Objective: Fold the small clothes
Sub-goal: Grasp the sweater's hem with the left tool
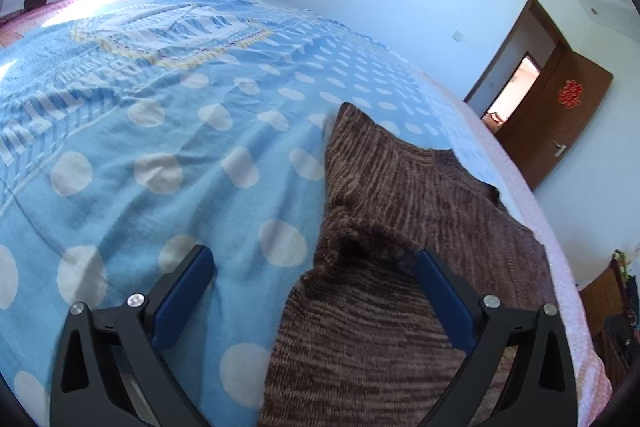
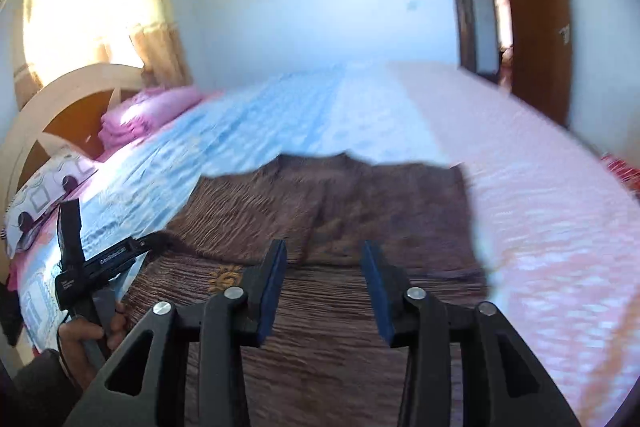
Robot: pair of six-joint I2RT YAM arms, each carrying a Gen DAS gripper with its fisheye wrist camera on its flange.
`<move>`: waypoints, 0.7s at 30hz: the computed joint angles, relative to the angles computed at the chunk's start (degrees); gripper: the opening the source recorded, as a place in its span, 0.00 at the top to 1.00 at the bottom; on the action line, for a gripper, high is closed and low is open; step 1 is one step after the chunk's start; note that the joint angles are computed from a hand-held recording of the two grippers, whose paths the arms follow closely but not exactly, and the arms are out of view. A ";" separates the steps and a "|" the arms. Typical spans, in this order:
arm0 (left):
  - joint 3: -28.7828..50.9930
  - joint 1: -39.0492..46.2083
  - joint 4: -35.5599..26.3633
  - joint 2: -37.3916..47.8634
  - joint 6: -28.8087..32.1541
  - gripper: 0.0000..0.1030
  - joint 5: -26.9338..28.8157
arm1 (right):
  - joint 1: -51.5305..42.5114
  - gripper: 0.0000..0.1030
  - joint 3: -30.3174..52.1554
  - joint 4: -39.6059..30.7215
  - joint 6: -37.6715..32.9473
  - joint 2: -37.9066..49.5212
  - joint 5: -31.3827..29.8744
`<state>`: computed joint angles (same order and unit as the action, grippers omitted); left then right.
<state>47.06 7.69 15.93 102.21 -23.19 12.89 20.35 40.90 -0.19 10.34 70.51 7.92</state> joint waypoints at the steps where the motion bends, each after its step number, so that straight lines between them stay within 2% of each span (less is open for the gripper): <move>1: -0.50 0.27 -1.02 -0.94 1.43 0.00 0.97 | -0.55 0.46 -1.42 -1.76 -0.59 -4.46 1.22; 3: -2.02 0.50 -3.75 -3.93 4.47 0.00 2.36 | -2.42 0.42 -4.11 -6.54 -2.26 -14.06 3.33; 5: -5.50 1.97 -5.25 -8.88 8.61 0.01 7.01 | -5.61 0.40 -4.67 -13.92 -4.06 -22.46 2.87; 7: -9.40 4.34 -7.43 -15.14 13.19 0.01 12.20 | -11.13 0.39 -4.51 -21.90 -5.88 -29.41 -1.44; 9: -12.27 7.28 -12.59 -22.20 19.10 0.01 17.36 | -16.23 0.39 -4.43 -27.41 -7.00 -33.69 -6.22; 12: -15.88 12.47 -22.29 -32.82 28.61 0.01 23.98 | -23.49 0.39 -4.84 -34.44 -10.88 -37.16 -14.79; 16: -16.81 20.35 -39.31 -38.03 41.86 0.01 33.59 | -28.97 0.39 -6.22 -42.50 -17.91 -40.56 -22.51; 18: -17.47 23.30 -46.56 -39.38 48.92 0.01 35.85 | -28.70 0.39 -7.43 -46.10 -20.31 -42.33 -23.67; 21: -21.07 25.76 -53.51 -42.63 57.05 0.01 36.04 | -22.71 0.39 -11.24 -47.89 -19.47 -43.16 -18.31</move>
<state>25.99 33.45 -37.59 59.59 33.86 48.94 -2.36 29.65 -48.08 -9.13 27.35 -10.39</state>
